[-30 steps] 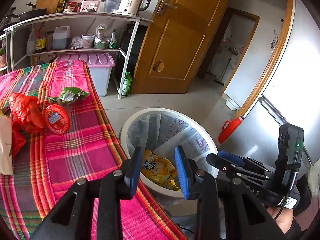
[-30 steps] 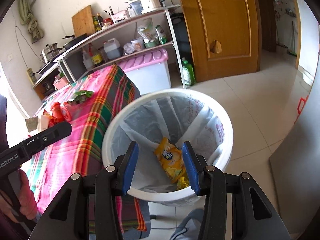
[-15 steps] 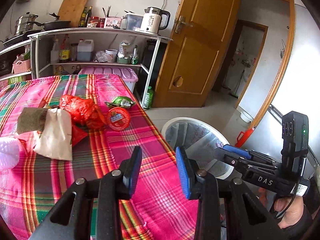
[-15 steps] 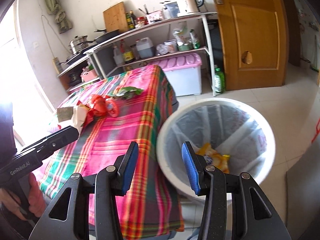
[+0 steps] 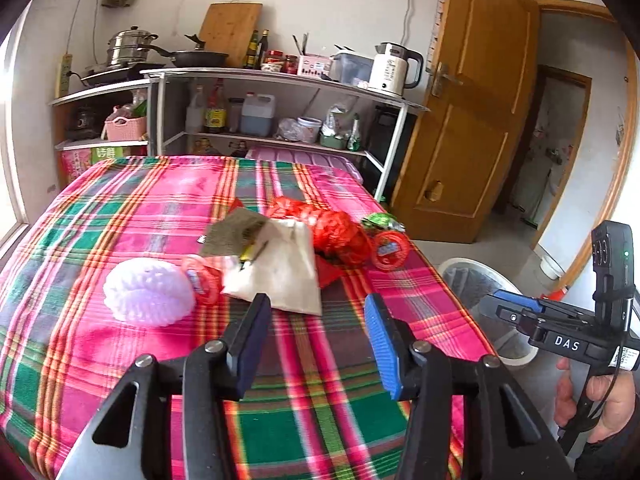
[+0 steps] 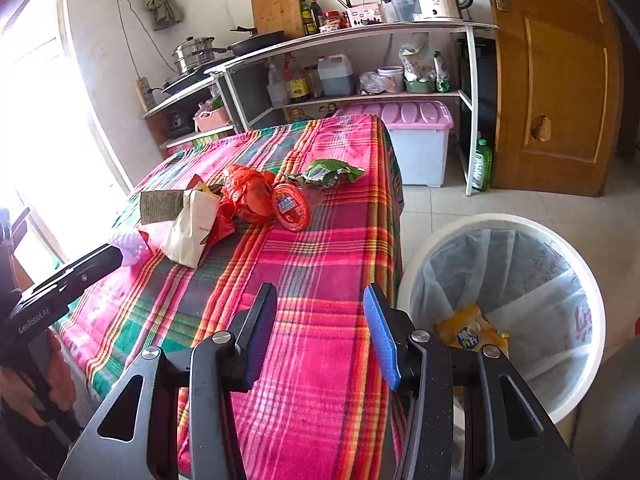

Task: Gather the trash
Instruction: 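Move both tools back over the table toward the white foam net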

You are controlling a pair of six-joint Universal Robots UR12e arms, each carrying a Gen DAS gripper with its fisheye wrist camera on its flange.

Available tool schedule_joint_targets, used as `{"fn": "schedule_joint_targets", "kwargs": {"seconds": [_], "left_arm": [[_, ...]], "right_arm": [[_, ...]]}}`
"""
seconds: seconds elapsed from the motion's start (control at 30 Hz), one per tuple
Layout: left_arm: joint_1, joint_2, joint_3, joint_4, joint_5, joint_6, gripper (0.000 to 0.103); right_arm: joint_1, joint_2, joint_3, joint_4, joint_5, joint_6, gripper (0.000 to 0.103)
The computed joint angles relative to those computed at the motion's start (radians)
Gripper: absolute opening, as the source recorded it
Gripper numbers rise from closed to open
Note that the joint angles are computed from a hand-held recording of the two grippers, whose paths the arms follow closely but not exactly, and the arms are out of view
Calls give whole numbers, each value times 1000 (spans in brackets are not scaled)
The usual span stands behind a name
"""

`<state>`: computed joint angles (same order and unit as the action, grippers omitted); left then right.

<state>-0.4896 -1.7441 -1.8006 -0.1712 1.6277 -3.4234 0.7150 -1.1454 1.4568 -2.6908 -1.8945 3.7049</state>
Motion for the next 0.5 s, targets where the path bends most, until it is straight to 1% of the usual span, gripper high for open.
{"fn": "schedule_joint_targets", "kwargs": {"seconds": [0.1, 0.2, 0.37, 0.5], "left_arm": [[16, 6, -8, -2, 58, -19, 59], [35, 6, -9, -15, 101, -59, 64], [63, 1, -8, -37, 149, -110, 67], [73, -13, 7, -74, 177, -130, 67]], "right_arm": [[-6, 21, -34, 15, 14, -16, 46], [-11, 41, -65, 27, 23, -27, 46], [-21, 75, -120, 46, 36, -31, 47], [-30, 101, -162, 67, 54, -35, 49]]}}
